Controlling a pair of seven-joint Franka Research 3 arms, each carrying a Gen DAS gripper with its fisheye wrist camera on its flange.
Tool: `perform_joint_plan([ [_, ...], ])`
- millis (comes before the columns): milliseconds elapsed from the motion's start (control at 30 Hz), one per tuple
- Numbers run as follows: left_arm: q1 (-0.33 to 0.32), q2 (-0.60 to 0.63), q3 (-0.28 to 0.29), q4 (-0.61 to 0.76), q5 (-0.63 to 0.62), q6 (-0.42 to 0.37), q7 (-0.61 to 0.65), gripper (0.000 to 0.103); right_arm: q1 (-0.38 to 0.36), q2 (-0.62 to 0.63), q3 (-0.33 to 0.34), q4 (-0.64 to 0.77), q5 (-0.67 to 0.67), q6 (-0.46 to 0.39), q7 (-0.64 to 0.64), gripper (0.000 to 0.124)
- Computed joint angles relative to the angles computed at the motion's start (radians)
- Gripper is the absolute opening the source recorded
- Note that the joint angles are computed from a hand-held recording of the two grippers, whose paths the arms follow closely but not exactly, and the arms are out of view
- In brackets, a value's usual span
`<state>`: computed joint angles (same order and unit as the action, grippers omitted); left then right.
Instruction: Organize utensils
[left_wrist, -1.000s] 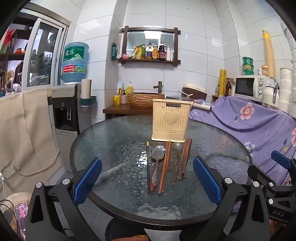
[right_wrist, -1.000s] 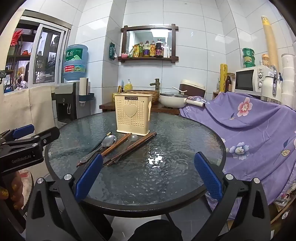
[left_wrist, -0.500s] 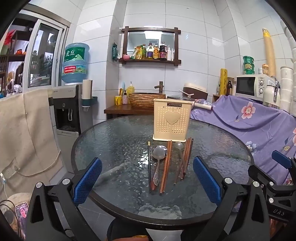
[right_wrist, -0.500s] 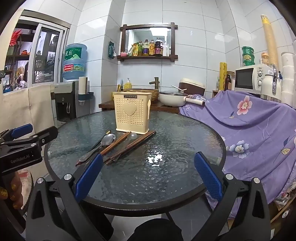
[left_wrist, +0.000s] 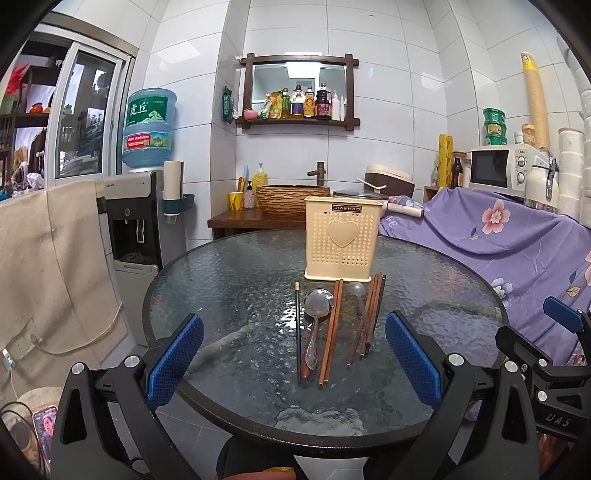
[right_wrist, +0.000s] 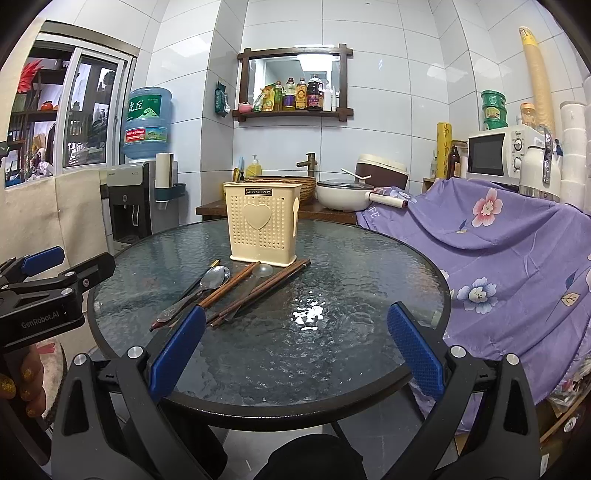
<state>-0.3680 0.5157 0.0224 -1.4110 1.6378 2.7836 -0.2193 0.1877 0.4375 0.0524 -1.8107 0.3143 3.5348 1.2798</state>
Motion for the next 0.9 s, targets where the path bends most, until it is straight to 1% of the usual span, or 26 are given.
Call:
perform_joint_plan([
  [900, 0.0, 0.001, 0.001, -0.005, -0.002, -0.004, 0.004, 0.097, 0.032, -0.006, -0.028, 0.006, 0.045, -0.015, -0.036, 0.097],
])
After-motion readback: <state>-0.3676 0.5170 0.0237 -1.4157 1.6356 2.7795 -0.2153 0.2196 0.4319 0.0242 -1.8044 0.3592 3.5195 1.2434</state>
